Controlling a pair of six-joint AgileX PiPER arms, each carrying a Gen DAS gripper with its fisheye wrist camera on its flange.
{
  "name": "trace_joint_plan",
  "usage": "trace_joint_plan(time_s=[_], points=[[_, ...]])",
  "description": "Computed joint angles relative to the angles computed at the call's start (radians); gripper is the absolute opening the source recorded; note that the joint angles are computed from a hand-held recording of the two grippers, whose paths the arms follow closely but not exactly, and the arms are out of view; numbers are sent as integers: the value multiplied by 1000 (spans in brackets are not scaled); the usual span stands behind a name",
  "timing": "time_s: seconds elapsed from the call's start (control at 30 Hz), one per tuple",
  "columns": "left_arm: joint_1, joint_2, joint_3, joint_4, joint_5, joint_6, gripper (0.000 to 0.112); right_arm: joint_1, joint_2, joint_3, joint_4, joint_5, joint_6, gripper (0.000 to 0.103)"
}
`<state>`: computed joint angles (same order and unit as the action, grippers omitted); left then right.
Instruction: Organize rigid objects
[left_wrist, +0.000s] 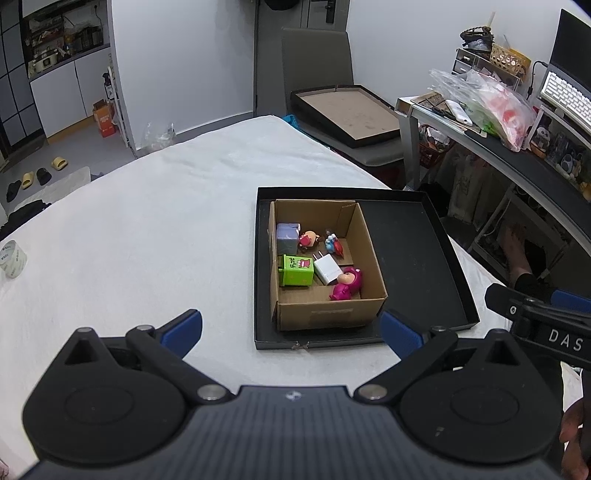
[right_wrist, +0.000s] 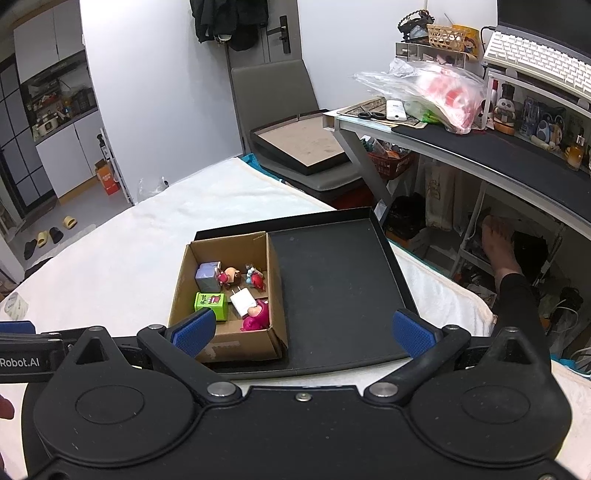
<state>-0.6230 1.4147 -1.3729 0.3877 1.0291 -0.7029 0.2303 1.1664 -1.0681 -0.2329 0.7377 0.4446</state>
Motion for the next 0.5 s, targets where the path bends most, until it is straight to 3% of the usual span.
trace_joint_plan(time_s=[0.5], points=[[13,-6,-2,-8,-1,14,102,-1,-4,6,4,-1,-6,103]])
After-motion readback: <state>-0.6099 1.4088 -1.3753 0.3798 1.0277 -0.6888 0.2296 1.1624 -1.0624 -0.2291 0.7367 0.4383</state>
